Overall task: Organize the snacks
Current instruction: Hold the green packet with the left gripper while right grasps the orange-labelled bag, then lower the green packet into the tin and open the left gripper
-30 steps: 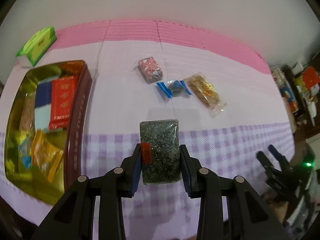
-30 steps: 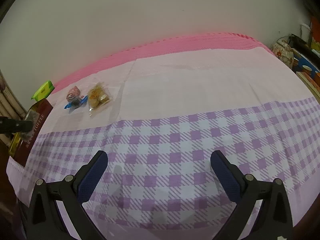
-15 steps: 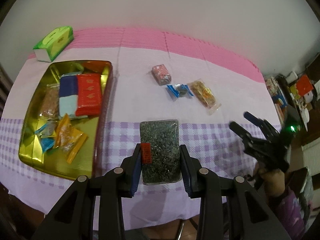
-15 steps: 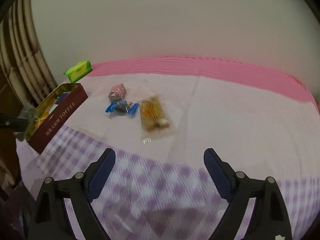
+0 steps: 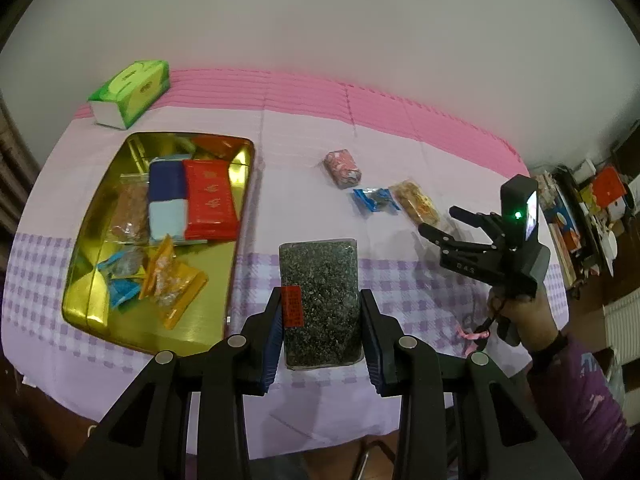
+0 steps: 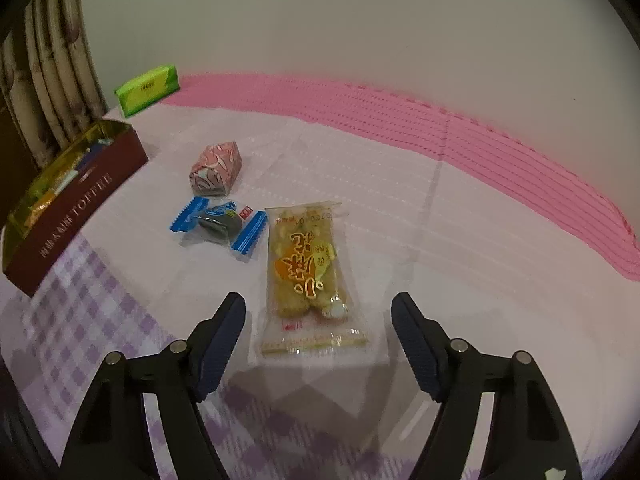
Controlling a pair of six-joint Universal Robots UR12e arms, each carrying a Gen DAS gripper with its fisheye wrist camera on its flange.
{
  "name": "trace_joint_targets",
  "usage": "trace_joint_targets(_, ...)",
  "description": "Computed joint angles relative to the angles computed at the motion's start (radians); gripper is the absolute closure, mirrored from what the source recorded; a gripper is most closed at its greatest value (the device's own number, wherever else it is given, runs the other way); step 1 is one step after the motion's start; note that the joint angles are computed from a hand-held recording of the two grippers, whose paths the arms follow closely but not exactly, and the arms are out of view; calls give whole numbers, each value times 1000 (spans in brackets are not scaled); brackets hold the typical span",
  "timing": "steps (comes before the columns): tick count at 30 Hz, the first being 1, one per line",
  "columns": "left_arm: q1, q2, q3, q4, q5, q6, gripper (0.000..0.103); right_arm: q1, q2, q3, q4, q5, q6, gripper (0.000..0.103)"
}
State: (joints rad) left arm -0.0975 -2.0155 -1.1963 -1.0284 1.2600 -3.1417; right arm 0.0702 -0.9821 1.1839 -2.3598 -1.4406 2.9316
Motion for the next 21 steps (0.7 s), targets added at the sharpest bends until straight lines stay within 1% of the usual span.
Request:
trace_joint_targets(2, 6, 3, -4, 3, -3, -6, 67, 2, 13, -21, 18, -2, -8, 31)
trace_joint_targets(4, 12, 10, -14, 9, 4, -14, 67, 2, 27, -44, 48, 9, -12, 33)
trace_joint_targets(5, 16, 13, -19, 12, 4, -18, 67, 2, 36, -59, 75, 11, -13, 44)
trace_joint_targets(7, 25, 22, -31, 17, 10, -30, 67, 2, 40, -67, 76, 14, -8, 56)
trace_joint_targets(8, 29, 25, -38, 21, 15, -35, 67, 4, 43, -78, 93, 3, -5, 67)
trace_joint_targets(10, 40, 34, -51, 28, 27, -48, 67, 7, 37, -74, 103, -12, 8, 68)
trace_joint_targets(11, 44, 38, -56, 31, 31, -54, 67, 9, 30, -61, 88, -25, 23, 68)
trace_joint_targets(13, 55, 43, -66, 36, 45, -67, 67, -2, -3, -6, 38, 3, 74, 68)
trace_joint_targets(14, 60, 45, -69, 39, 51, -71, 67, -6, -24, 31, -4, 1, 104, 68)
trace_joint_targets(15, 63, 46, -72, 41, 57, -74, 67, -7, -35, 51, -24, -7, 120, 68)
trace_joint_targets(17, 70, 49, -80, 52, 74, -71, 67, -17, -72, 115, -83, -4, 189, 68)
trace_joint_targets(19, 76, 51, -88, 60, 78, -65, 67, -25, -99, 161, -121, -10, 234, 68)
trace_joint_targets(21, 78, 45, -84, 49, 78, -48, 67, -32, -127, 205, -150, -12, 273, 68)
